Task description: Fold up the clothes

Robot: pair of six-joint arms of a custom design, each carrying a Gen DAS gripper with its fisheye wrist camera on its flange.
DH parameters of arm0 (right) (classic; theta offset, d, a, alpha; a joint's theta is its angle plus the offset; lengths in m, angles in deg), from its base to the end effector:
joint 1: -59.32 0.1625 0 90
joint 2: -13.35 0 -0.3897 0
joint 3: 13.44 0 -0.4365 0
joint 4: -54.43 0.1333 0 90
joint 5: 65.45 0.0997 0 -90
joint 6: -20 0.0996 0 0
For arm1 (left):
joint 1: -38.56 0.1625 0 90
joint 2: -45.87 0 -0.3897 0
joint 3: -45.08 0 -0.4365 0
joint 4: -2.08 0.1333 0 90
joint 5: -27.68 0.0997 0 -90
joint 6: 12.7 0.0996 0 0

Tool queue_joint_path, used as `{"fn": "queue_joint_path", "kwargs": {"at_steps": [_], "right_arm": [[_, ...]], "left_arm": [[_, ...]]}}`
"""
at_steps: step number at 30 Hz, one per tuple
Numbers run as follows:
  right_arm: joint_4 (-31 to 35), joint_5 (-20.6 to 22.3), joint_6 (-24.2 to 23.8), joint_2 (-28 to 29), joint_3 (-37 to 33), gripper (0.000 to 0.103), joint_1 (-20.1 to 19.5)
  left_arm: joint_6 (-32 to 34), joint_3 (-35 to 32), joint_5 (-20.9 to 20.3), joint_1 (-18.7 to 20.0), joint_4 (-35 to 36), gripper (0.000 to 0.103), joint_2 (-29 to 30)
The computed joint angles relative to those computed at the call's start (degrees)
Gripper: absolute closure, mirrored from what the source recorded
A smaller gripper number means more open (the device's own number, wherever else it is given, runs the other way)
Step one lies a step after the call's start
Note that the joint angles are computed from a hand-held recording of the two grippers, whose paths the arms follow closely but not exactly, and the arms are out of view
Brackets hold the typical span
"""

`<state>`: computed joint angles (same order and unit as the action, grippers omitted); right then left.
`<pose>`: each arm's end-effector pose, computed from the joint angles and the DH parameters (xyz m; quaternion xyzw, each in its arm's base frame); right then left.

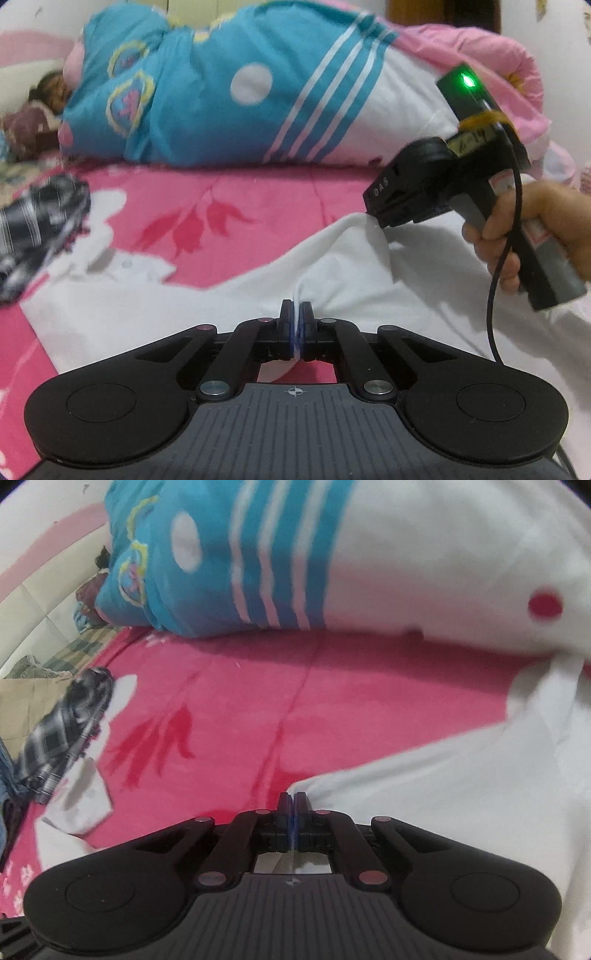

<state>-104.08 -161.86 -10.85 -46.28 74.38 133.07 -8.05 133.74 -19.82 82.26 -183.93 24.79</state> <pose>-0.0847 -0.7272 0.2816 0.1000 -0.9321 0.2945 0.1856 -0.3333 -0.5960 -0.1180 0.3083 0.8539 -0.3388 0.2470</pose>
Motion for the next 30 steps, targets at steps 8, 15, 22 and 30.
{"fn": "queue_joint_path", "kwargs": {"at_steps": [8, 15, 22, 30], "right_arm": [[-3.6, 6.6, 3.4, -5.7, 3.6, 0.077, -1.0], [-2.6, 10.2, -1.6, -11.8, 8.1, 0.064, 1.0], [4.0, 9.6, -8.7, -8.5, 7.0, 0.046, 6.8], [12.6, 3.8, -17.4, 4.6, -1.6, 0.038, 14.2]], "left_arm": [[-8.4, 3.2, -3.6, 0.8, -4.0, 0.089, -2.8], [-10.5, 7.6, -4.7, -0.6, -12.5, 0.059, -4.5], [-17.1, 10.8, 4.0, 1.0, -19.1, 0.054, -8.4], [-29.3, 13.0, 15.0, 3.8, -29.5, 0.054, -12.7]]}}
